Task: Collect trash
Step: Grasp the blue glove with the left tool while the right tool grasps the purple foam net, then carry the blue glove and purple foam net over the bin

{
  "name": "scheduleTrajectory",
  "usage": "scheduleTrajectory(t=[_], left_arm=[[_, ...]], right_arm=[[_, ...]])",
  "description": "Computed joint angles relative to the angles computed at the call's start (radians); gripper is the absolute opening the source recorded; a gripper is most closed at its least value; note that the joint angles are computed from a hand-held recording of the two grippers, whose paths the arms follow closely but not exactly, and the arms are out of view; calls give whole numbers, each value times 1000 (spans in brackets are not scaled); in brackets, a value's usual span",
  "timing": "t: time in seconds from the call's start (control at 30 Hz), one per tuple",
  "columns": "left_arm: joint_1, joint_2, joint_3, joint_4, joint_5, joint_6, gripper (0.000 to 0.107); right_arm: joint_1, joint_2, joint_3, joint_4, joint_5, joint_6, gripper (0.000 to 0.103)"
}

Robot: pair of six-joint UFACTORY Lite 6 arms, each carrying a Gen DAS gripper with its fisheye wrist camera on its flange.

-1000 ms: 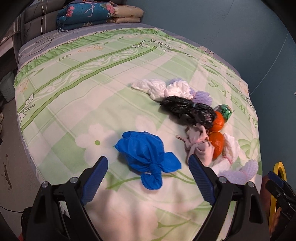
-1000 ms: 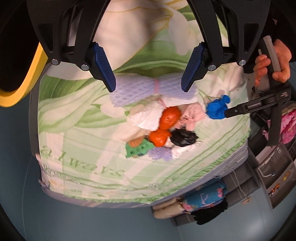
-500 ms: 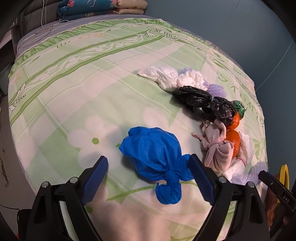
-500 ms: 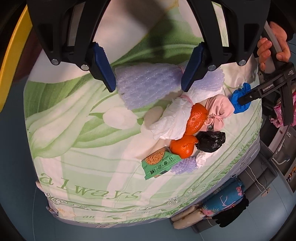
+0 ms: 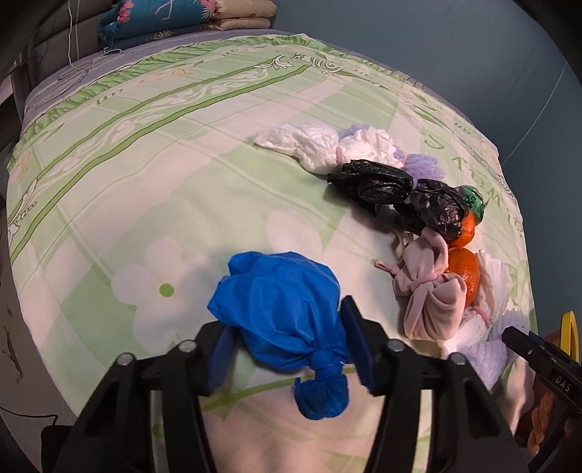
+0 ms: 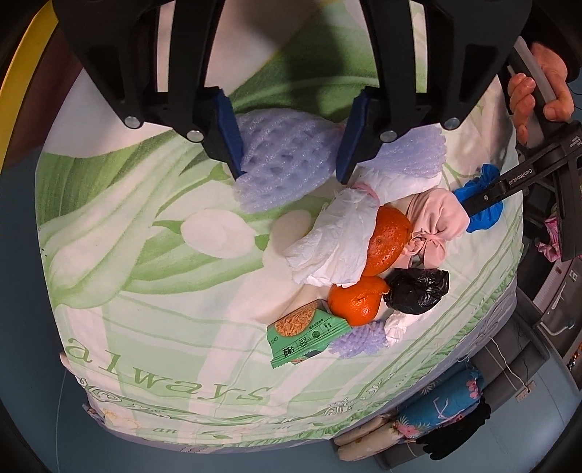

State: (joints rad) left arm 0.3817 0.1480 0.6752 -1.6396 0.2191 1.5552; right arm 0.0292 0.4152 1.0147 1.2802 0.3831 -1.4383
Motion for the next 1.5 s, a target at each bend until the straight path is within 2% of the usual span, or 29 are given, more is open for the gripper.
scheduleTrajectory(t=[0.17,0.37,0.53,1.13,1.5], left_arm=[[3,-2,-3,7,12,-10,30],[0,-46,-36,-38,17,34,21],[27,-93,-61,46,44,-50,20],[75,-351,-138,440,84,-452,20],[-8,-525,-163,775,94,-833,20]], right_arm=[[18,-24,-37,65,-17,-67,35],[19,-59,-76,103,-6,-108,21],[12,-134,-135,161,7,-173,20],[-82,-395,-232,21,111,-61,20],[-192,-530,-251,-84,229,19,20]])
